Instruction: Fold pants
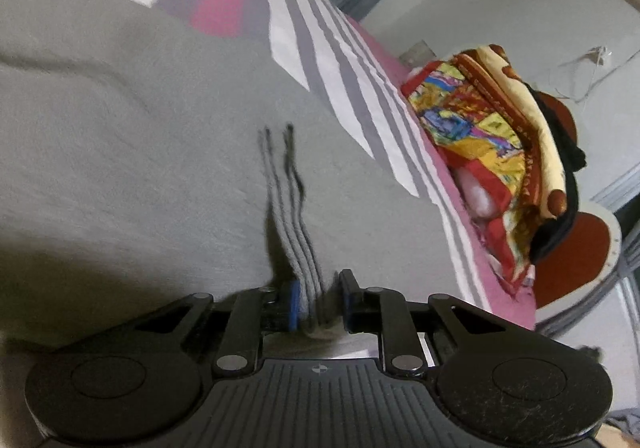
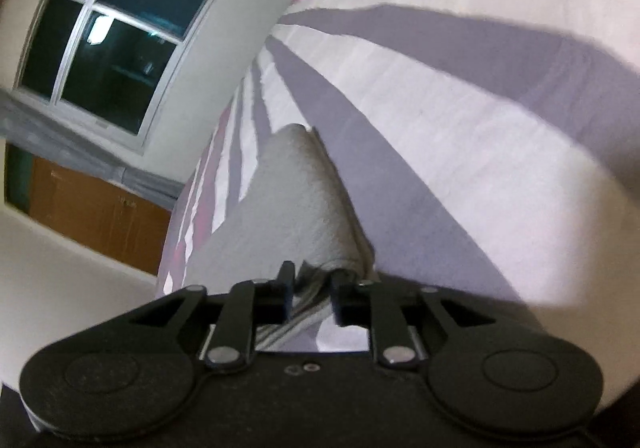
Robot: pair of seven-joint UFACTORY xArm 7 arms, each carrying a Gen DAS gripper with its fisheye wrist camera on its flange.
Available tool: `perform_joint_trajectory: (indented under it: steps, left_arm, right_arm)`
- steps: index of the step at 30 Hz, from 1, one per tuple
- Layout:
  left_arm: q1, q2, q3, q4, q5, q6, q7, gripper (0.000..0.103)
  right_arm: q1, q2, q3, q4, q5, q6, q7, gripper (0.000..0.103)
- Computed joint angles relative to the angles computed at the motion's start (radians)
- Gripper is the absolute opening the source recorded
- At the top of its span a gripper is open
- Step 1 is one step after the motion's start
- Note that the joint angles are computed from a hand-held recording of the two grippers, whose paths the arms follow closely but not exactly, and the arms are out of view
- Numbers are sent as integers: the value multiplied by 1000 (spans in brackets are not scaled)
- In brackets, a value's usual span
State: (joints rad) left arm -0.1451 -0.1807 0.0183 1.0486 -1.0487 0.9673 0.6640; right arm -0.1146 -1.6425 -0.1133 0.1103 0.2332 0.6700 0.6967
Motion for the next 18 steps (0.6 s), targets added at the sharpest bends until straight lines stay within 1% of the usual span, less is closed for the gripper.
perform_joint_trajectory:
  steps: [2, 4, 6, 7, 8, 10, 11, 12, 13, 14, 16, 18]
  left_arm:
    - [5, -23, -3, -8, 20, -47, -1, 20]
    - [-2, -22, 2, 8, 3, -70, 11, 20]
    - [-16, 1, -2, 46, -10, -66, 21, 20]
    - [-25, 13, -11, 64, -15, -67, 30, 20]
    - [-35, 25, -22, 79, -15, -71, 44, 20]
    - [-52, 45, -46, 95, 3, -94, 62, 20]
    - [-58, 66, -58, 108, 37, -97, 48, 20]
    - [-62, 91, -75, 123, 103, -114, 13, 20]
    - [-65, 107, -87, 132, 132, -134, 0, 20]
    - [-68, 119, -86, 142, 119, -142, 9, 20]
    - [-68, 152, -92, 182, 117, -161, -2, 20]
    - [-67, 201, -105, 242, 148, -170, -29, 20]
  right_arm:
    - [6, -14, 5, 31, -47, 21, -67, 23]
    - [10, 38, 11, 62, -87, -14, -131, 23]
    - [29, 153, 0, 99, -108, -77, -194, 21]
    - [38, 226, 3, 119, -118, -114, -221, 18]
    - [51, 295, 5, 144, -129, -130, -252, 14]
    - [68, 442, 17, 206, -148, -97, -303, 6]
    - [79, 510, 14, 233, -148, -75, -321, 6]
    - [90, 552, 8, 249, -144, -70, -344, 6]
    - [93, 583, 7, 263, -142, -89, -364, 6]
    - [92, 607, 6, 281, -137, -99, -376, 7]
    - [93, 673, -5, 319, -129, -147, -409, 17]
    - [91, 776, -15, 379, -126, -176, -442, 17]
